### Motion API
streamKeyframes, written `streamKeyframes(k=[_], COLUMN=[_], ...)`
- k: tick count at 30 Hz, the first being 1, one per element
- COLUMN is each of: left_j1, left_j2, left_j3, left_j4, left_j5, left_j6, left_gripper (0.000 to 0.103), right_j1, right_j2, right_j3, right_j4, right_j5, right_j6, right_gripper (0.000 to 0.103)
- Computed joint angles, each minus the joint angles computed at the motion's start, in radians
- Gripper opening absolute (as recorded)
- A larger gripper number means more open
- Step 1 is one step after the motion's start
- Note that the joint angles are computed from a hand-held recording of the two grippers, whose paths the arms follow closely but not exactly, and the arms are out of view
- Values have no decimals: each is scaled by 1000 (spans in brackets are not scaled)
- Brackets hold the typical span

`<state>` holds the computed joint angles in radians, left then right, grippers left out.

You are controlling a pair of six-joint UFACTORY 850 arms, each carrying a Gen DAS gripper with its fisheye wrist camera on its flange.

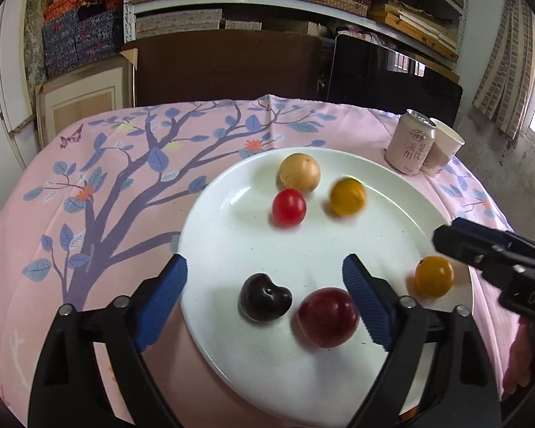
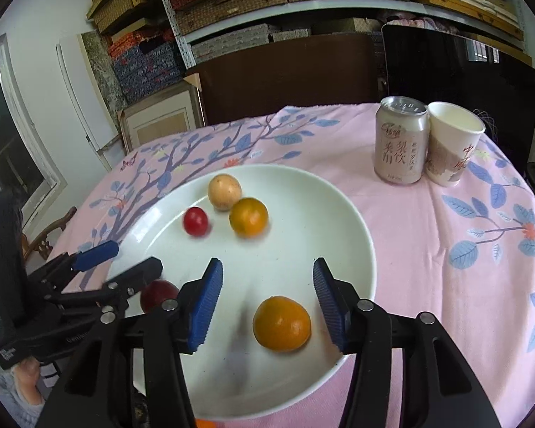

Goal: Organize fruits
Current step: 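Place the tomato and orange on the white plate and open both tools, then withdraw both tools from the plate toward the fruit pile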

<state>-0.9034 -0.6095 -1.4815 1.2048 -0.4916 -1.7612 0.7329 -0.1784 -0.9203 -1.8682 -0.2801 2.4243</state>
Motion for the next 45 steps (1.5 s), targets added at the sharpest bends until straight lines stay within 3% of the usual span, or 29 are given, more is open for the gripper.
streamKeyframes(k=[5, 10, 13, 16, 21, 25, 30, 32, 43, 45], left_j1=[-16, -47, -100, -146, -228, -312, -373, -378, -286, -296], left_j2=[54, 126, 182, 215, 286, 296, 257, 239, 307, 290], left_j3=[48, 115, 204, 265, 392, 437, 404, 386, 479, 459], left_j4=[83, 145, 212, 173, 175, 159, 137, 99, 31, 12], left_j5=[-14, -17, -75, -124, -136, -153, -163, -175, -12, -43], left_j6=[-112, -210, -290, -260, -370, -361, -240, -189, -206, -160], left_gripper=[88, 90, 96, 96, 96, 96, 96, 96, 96, 96], right_j1=[43, 120, 153, 169, 239, 331, 367, 366, 321, 330], right_j2=[79, 170, 217, 260, 389, 452, 476, 469, 456, 453], right_j3=[44, 136, 222, 314, 462, 548, 573, 568, 567, 562], right_j4=[10, -21, -19, -24, -43, -13, -27, -33, -127, -115], right_j5=[-35, -110, -130, -125, -209, -281, -295, -284, -202, -207], right_j6=[7, 54, 110, 218, 385, 449, 487, 483, 565, 544], right_gripper=[57, 69, 70, 70, 70, 70, 70, 70, 71, 71])
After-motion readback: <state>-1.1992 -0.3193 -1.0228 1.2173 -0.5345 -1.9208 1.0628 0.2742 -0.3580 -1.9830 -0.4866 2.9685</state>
